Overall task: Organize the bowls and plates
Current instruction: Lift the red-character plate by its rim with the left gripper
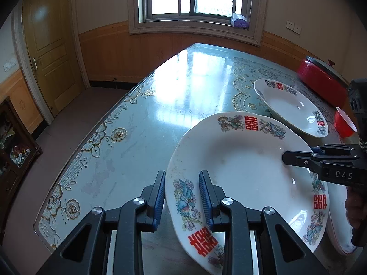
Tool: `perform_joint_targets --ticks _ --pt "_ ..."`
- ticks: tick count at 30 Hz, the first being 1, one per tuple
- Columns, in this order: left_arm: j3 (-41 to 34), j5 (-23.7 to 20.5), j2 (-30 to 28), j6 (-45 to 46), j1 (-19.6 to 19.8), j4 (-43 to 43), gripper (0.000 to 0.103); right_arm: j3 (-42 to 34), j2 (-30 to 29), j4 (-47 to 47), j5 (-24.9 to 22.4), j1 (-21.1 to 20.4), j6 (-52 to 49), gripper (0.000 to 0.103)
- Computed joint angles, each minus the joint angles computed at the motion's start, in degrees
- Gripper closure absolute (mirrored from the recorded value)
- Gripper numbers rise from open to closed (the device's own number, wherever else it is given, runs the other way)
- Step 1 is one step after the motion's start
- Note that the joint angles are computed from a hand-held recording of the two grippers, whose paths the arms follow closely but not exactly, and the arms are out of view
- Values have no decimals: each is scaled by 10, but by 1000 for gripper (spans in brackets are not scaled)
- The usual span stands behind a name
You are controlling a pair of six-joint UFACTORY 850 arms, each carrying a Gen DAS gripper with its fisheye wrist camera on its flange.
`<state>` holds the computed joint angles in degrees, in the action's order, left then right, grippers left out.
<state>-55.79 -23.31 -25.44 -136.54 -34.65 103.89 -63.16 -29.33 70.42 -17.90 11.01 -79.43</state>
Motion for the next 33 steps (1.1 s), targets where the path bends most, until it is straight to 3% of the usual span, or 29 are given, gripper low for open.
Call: perform_joint_targets --ticks 6,10,15,24,33 --pt "30 29 18 -144 12 147 66 -10 -8 -39 -2 6 16 70" --pt "30 52 10 -155 10 164 63 -10 -12 -56 12 19 14 62" --pt "38 52 14 -195 7 184 68 -4 -9 -52 20 21 14 66" --pt "46 38 34 -154 5 128 70 16 11 40 24 15 -57 69" --pt "35 43 44 -159 3 150 70 65 60 195 46 5 -184 70"
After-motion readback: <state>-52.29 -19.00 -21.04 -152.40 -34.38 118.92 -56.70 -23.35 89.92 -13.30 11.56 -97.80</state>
